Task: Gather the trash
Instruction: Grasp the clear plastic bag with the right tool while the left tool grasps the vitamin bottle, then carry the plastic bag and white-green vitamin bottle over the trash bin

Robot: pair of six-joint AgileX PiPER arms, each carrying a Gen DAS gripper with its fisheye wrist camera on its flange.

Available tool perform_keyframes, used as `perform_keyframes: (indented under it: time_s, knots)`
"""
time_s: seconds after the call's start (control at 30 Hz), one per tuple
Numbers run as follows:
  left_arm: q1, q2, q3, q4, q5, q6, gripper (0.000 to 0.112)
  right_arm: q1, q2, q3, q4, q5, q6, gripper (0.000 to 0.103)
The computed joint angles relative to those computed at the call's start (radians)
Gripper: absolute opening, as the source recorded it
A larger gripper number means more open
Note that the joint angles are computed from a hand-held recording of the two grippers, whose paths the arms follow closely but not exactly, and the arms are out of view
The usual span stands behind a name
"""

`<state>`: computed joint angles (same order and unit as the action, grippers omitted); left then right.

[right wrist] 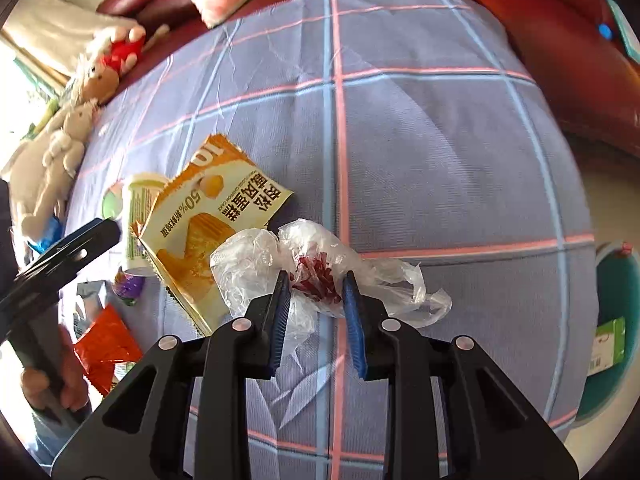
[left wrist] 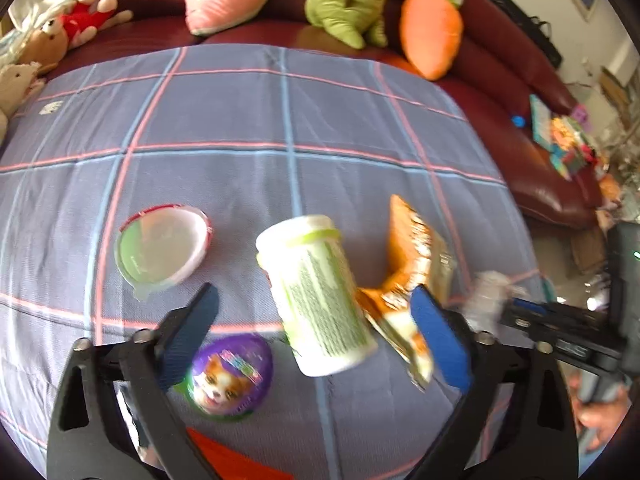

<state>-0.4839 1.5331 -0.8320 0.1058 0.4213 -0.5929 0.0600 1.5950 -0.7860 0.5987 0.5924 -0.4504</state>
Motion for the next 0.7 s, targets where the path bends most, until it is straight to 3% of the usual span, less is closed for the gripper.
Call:
perform_keyframes:
  time_s: [0.1, 0.17, 0.4, 0.5, 0.7]
  knots:
    - [0.003, 0.048, -0.036, 0.001, 0.024, 0.017, 0.062, -0.038, -0.047, 0.024, 0.026, 0.015, -0.025, 0.025]
    - [-0.008, 0.077, -0.060, 0.039, 0.042, -0.012, 0.058, -0.054, -0.067, 0.033, 0.041, 0.018, -0.033, 0.025]
    - [-0.032, 0.141, -0.062, 0.022, 0.034, -0.011, 0.054, -0.118, -0.098, 0.071, 0.095, 0.028, -0.085, 0.025]
    - [-0.071, 0.110, -0.045, 0.138, 0.036, -0.128, 0.054, -0.145, -0.114, 0.085, 0.112, 0.043, -0.107, 0.025]
    - [-0.105, -0.009, -0.005, 0.237, 0.076, -0.266, 0.054, -0.202, -0.182, 0.125, 0.145, 0.078, -0.155, 0.025]
